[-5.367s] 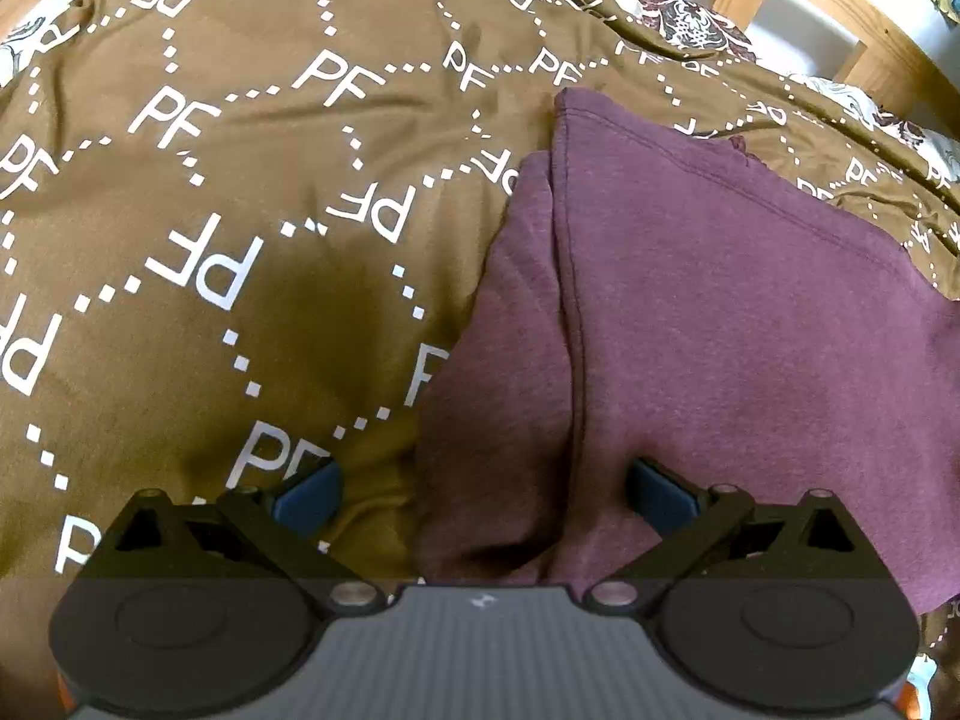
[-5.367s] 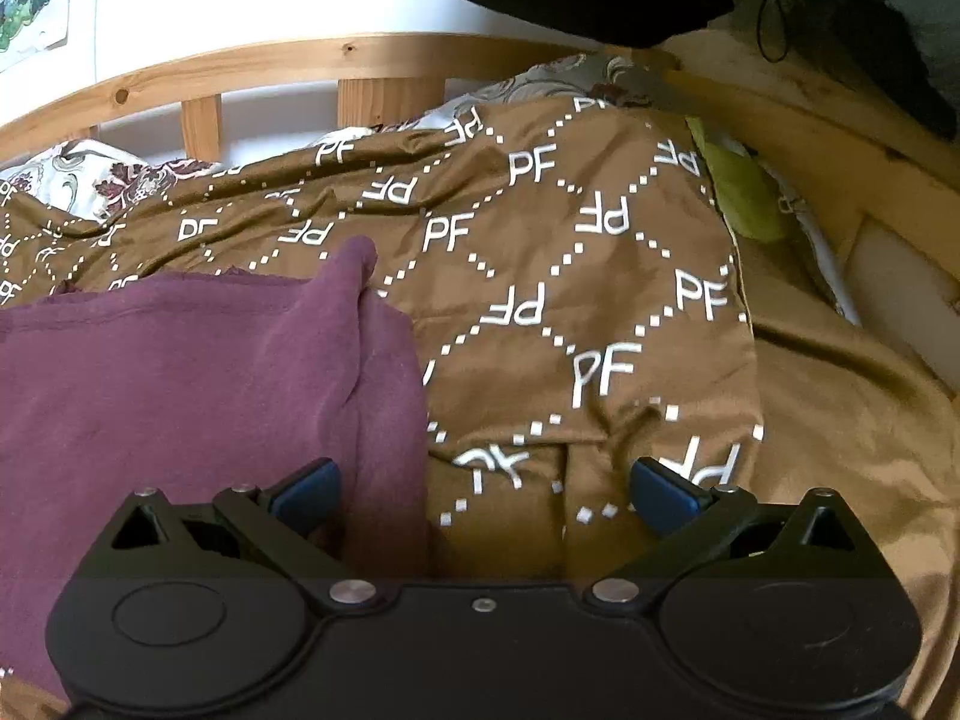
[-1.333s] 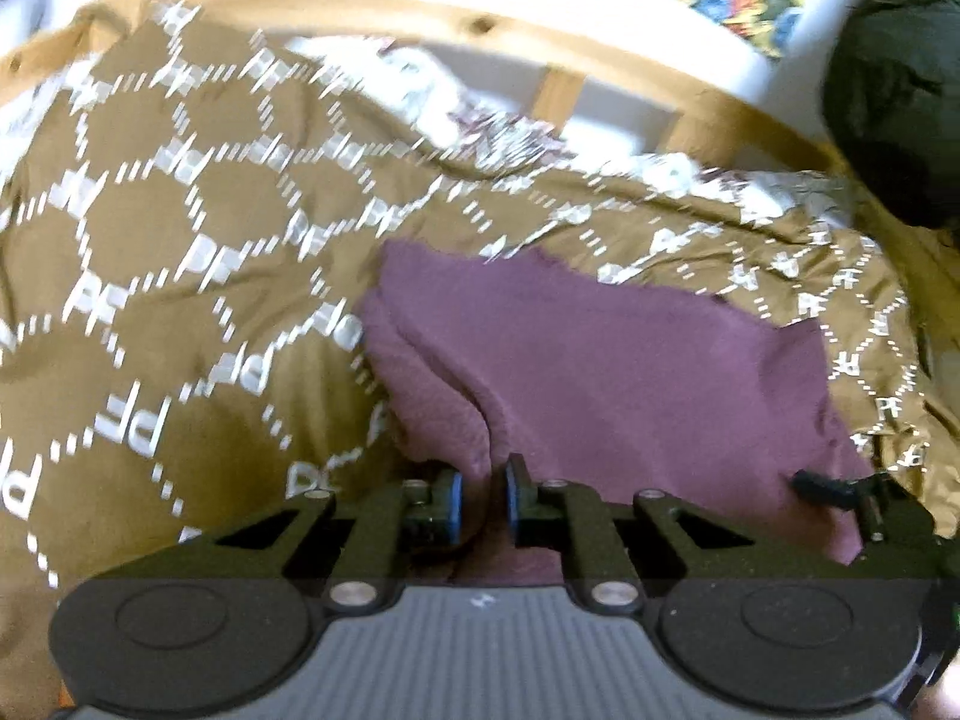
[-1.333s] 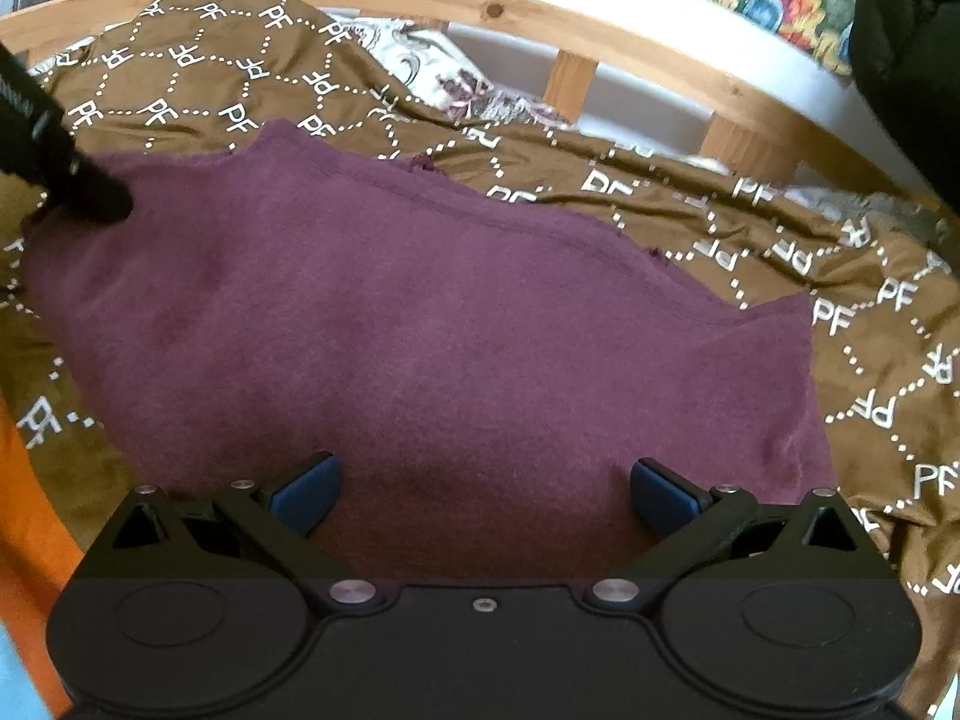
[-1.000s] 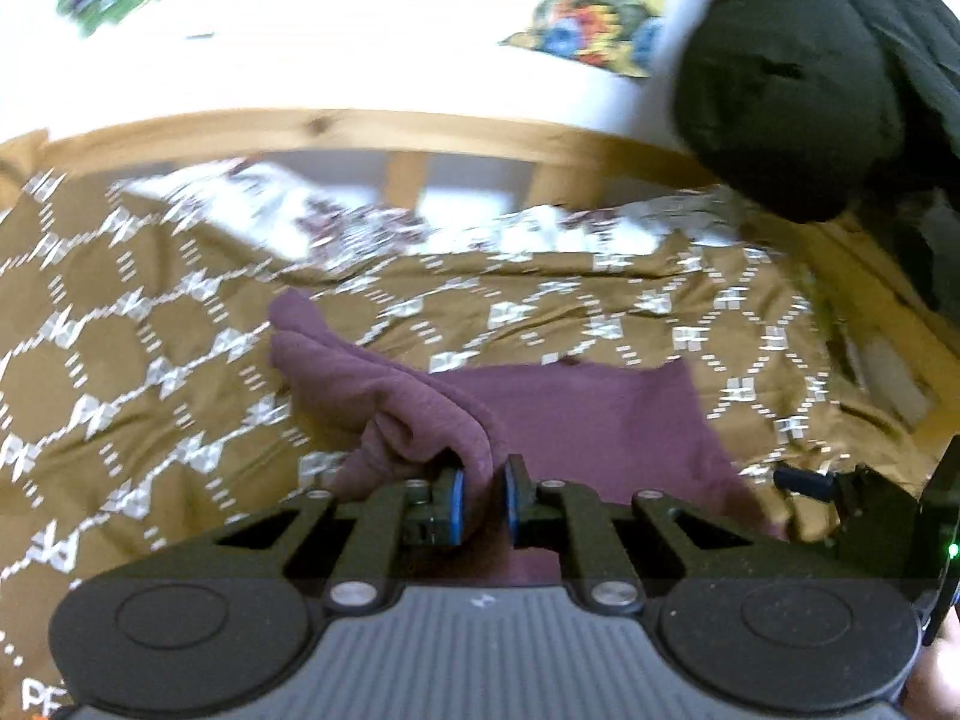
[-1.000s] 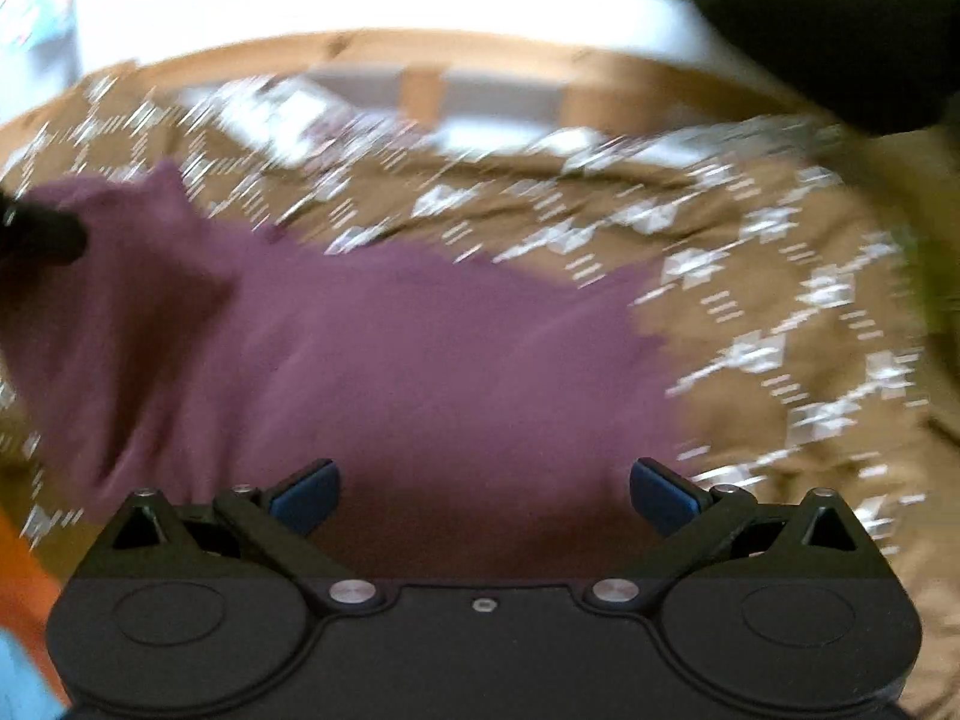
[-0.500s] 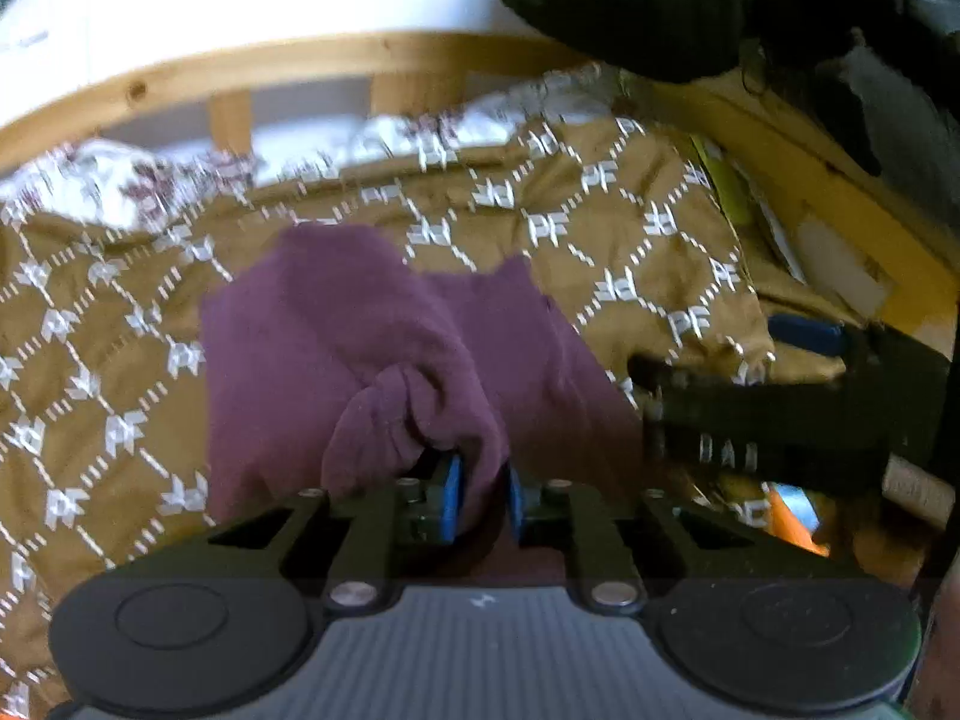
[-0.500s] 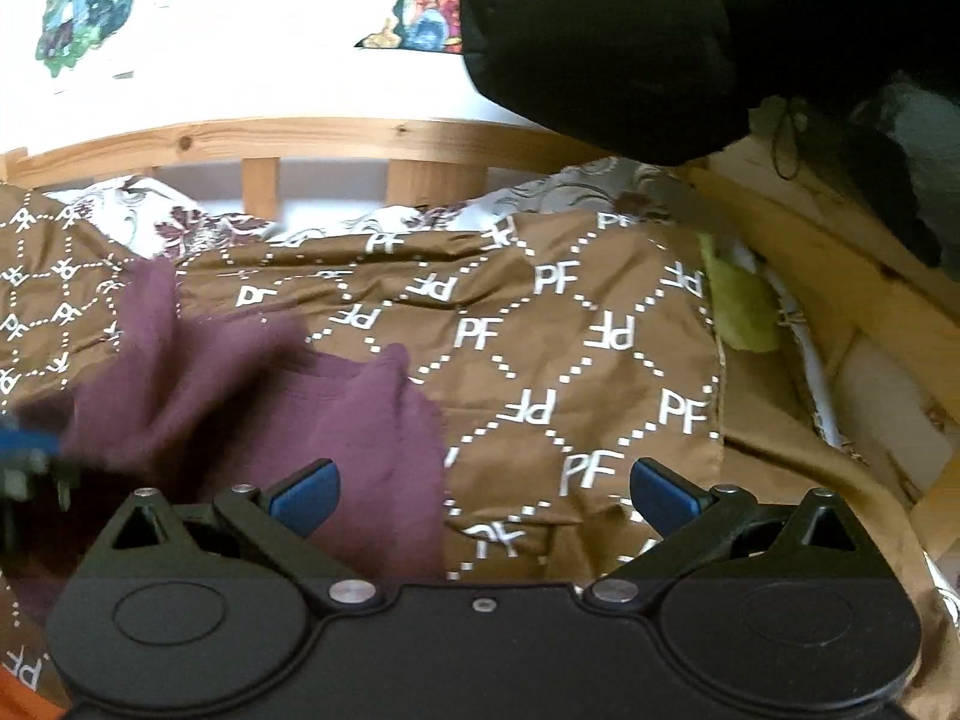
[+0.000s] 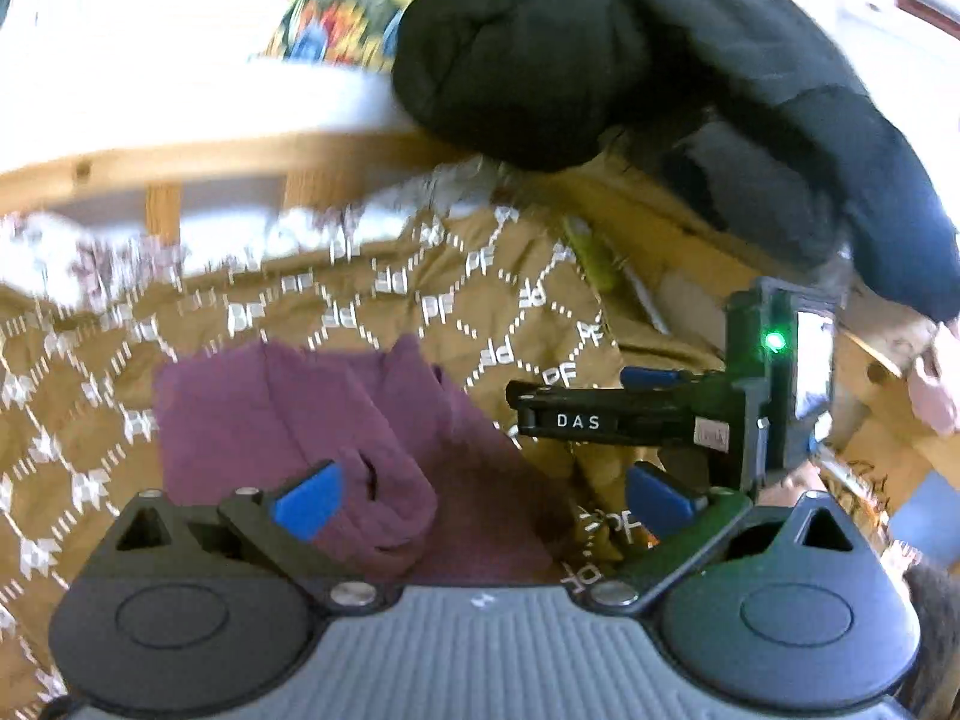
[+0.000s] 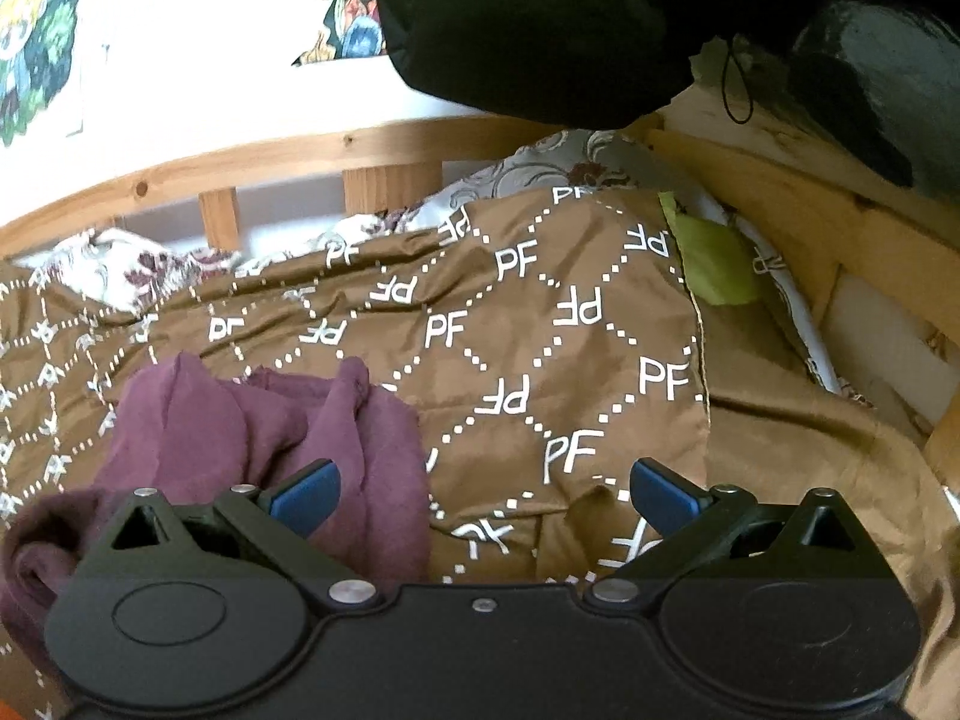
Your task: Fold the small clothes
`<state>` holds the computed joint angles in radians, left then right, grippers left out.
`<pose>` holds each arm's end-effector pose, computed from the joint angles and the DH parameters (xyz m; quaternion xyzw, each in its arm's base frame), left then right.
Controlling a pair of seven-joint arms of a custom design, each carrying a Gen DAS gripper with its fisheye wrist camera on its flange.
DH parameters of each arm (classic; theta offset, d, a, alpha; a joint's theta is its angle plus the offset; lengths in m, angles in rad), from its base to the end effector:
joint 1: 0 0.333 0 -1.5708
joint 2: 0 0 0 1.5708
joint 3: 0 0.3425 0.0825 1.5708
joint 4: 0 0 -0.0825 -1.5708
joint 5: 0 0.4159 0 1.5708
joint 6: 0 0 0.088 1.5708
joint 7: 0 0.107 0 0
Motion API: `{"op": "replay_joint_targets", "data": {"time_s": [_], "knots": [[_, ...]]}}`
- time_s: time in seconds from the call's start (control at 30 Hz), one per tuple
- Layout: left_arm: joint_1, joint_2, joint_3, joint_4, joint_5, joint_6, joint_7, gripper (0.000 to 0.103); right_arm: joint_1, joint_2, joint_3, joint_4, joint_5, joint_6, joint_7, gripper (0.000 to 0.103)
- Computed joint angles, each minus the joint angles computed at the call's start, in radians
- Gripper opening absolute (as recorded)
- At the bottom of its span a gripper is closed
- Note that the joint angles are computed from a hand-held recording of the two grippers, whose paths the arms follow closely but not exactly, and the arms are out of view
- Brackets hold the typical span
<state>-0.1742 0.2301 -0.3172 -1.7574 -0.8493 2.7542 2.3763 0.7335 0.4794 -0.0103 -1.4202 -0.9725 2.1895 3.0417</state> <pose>0.6424 -0.2865 0.5311 -0.4199 0.7811 -0.4541 0.0854 0.5971 0.4894 0.4803 -0.5456 0.7151 -0.3586 0.2494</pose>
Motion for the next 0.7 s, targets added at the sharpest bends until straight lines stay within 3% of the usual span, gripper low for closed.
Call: {"op": "replay_joint_targets", "data": {"time_s": [0.13,0.23,0.3,0.37,0.5,0.7], "knots": [[-0.017,-0.028,0.015,-0.075,0.057,0.122,0.047,0.102,-0.003,-0.038,-0.016,-0.067,-0.075,0.126,0.141,0.102],[-0.048,-0.017,0.061,-0.117,0.208,0.175,-0.069,0.102,-0.021,-0.055,-0.022,-0.105,-0.143,0.272,0.280,0.102],[-0.045,-0.005,0.069,-0.127,0.261,0.165,-0.131,0.102,-0.046,-0.056,-0.030,-0.127,-0.192,0.439,0.397,0.102],[-0.055,0.007,0.091,-0.139,0.331,0.165,-0.220,0.102,-0.069,-0.034,-0.028,-0.116,-0.191,0.559,0.430,0.102],[-0.052,0.024,0.112,-0.151,0.430,0.159,-0.351,0.102,-0.111,0.038,0.004,-0.063,-0.062,0.709,0.296,0.102],[-0.046,0.059,0.127,-0.120,0.534,0.130,-0.489,0.101,-0.180,0.142,0.116,0.034,0.210,0.689,0.024,0.102]]}}
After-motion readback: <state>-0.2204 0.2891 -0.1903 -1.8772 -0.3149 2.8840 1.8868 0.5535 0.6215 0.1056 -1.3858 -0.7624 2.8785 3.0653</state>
